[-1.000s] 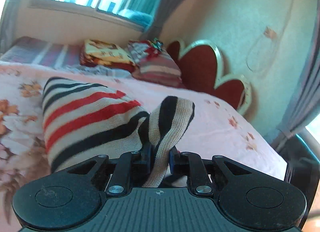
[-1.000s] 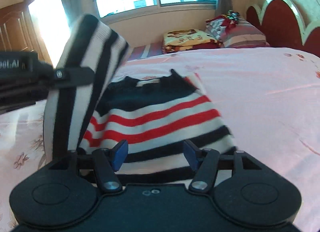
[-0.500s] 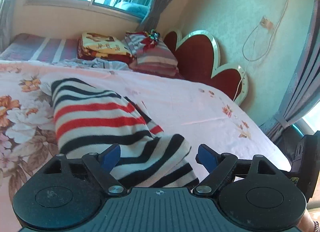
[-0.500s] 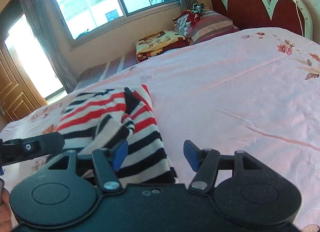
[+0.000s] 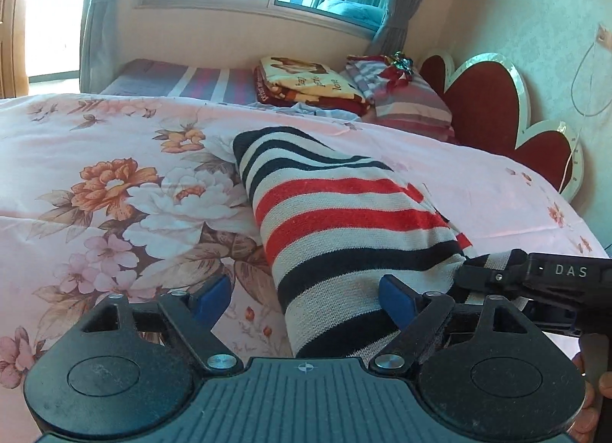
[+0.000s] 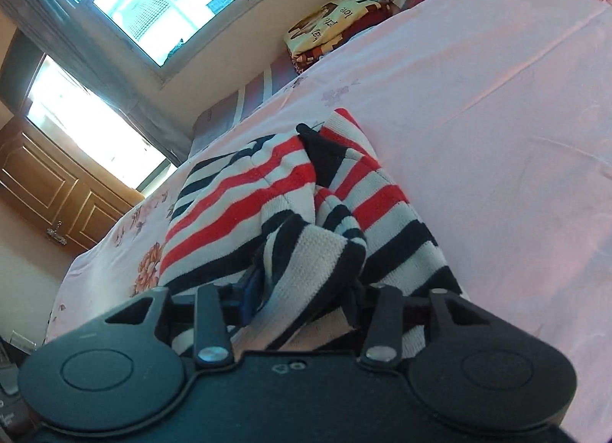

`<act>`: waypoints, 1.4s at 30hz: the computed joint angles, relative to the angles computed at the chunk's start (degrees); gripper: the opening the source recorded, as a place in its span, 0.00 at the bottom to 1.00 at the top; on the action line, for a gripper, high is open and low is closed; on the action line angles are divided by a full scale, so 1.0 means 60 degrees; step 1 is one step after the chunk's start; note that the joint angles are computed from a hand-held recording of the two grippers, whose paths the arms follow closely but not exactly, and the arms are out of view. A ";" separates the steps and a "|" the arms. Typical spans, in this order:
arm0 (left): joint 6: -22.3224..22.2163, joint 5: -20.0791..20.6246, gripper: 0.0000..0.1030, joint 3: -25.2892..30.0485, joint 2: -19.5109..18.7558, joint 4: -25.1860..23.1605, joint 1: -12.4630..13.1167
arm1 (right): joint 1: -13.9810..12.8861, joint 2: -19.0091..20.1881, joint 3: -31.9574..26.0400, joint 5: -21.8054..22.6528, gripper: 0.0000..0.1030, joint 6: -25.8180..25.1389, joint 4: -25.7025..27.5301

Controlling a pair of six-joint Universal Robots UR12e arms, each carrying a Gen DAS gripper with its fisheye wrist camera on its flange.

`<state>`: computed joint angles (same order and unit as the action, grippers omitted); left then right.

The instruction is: Fold small clothes

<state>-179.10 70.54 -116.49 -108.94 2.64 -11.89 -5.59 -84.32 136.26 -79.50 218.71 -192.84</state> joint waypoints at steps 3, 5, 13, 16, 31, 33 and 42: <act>0.0013 -0.0029 0.81 0.0060 -0.0015 0.0010 -0.0042 | 0.0054 0.0229 -0.0044 -0.0175 0.29 -0.0055 -0.0564; 0.0053 -0.0221 0.81 0.0060 -0.0024 0.0227 -0.0038 | 0.0142 0.0118 0.0077 -0.0411 0.26 -0.0406 -0.1083; 0.0674 -0.0379 0.81 0.0127 -0.0144 -0.0508 -0.0378 | 0.0001 -0.0530 0.1018 -0.1174 0.24 -0.0756 -0.1060; 0.0167 -0.0181 0.87 0.0033 -0.0270 -0.0168 -0.0424 | -0.0204 -0.0327 0.1193 -0.0831 0.29 -0.0558 -0.1183; 0.0926 -0.0087 0.87 -0.0277 0.0044 -0.0272 -0.0564 | 0.0612 -0.0735 0.0634 -0.2500 0.23 -0.2749 -0.0562; 0.0896 -0.0263 0.87 -0.0351 0.0011 -0.0273 -0.0519 | 0.0715 -0.0662 0.0670 -0.2867 0.20 -0.2955 0.0054; 0.0949 -0.0287 0.88 -0.0307 0.0172 -0.0658 -0.0501 | 0.0428 -0.0706 0.0927 -0.2282 0.19 -0.2849 -0.0097</act>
<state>-173.41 68.82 -118.33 -107.91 -1.30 -14.90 -3.02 -88.56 141.83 -93.19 201.62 -193.42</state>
